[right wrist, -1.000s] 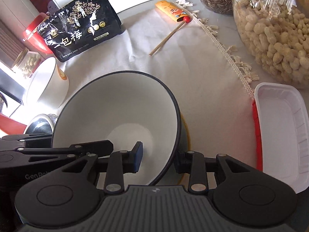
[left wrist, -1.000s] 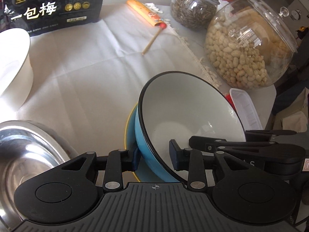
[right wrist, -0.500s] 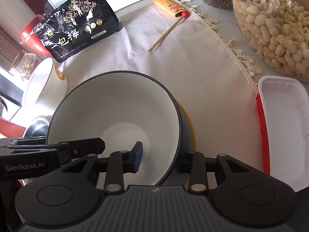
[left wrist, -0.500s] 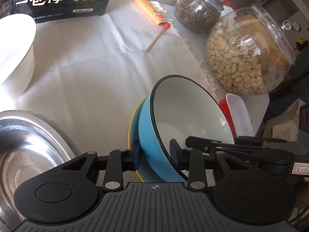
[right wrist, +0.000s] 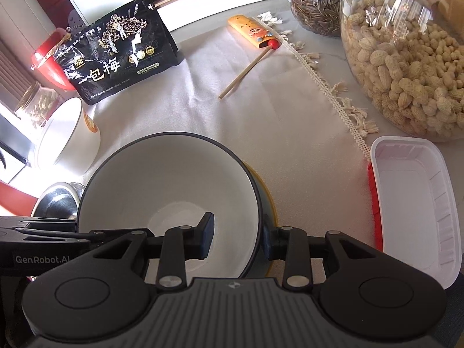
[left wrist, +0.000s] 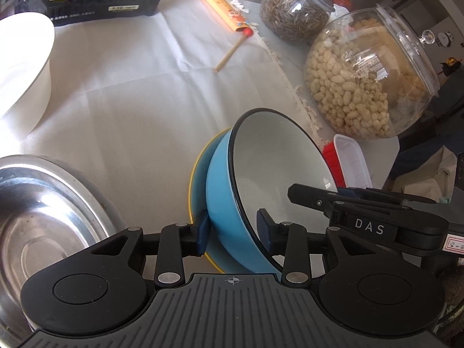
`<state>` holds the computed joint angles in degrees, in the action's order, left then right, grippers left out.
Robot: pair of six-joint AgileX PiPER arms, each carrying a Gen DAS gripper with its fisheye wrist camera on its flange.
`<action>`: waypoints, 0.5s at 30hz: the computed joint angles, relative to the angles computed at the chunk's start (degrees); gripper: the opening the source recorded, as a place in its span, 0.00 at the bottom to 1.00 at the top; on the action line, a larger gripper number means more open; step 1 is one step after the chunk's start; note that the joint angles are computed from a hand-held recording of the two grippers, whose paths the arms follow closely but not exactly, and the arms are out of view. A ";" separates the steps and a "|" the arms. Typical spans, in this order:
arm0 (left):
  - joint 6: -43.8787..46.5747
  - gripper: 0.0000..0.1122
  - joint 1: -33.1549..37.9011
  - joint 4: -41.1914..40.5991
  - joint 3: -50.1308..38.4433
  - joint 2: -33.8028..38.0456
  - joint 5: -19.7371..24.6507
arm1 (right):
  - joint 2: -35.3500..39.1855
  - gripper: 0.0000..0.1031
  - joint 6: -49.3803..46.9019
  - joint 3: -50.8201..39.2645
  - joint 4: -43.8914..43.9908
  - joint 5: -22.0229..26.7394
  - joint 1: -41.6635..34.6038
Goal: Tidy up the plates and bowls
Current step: 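Lower the blue bowl into the yellow-rimmed bowl with the left gripper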
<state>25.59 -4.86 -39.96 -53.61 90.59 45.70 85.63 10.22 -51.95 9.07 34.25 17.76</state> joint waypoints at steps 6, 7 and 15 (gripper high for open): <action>0.84 0.36 0.53 -0.20 0.22 -0.53 0.22 | 0.45 0.32 -2.95 0.21 3.08 -0.36 -1.13; 1.04 0.36 0.52 -0.26 0.18 -0.42 0.20 | 0.47 0.32 -2.38 0.11 2.72 -0.29 -0.95; -0.28 0.30 -0.33 -0.01 -0.93 2.01 -0.60 | -0.49 0.33 0.30 -0.17 0.25 0.37 -0.41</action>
<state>25.31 -5.19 -39.98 -54.53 92.60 45.10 85.14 10.52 -52.12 9.32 34.61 17.35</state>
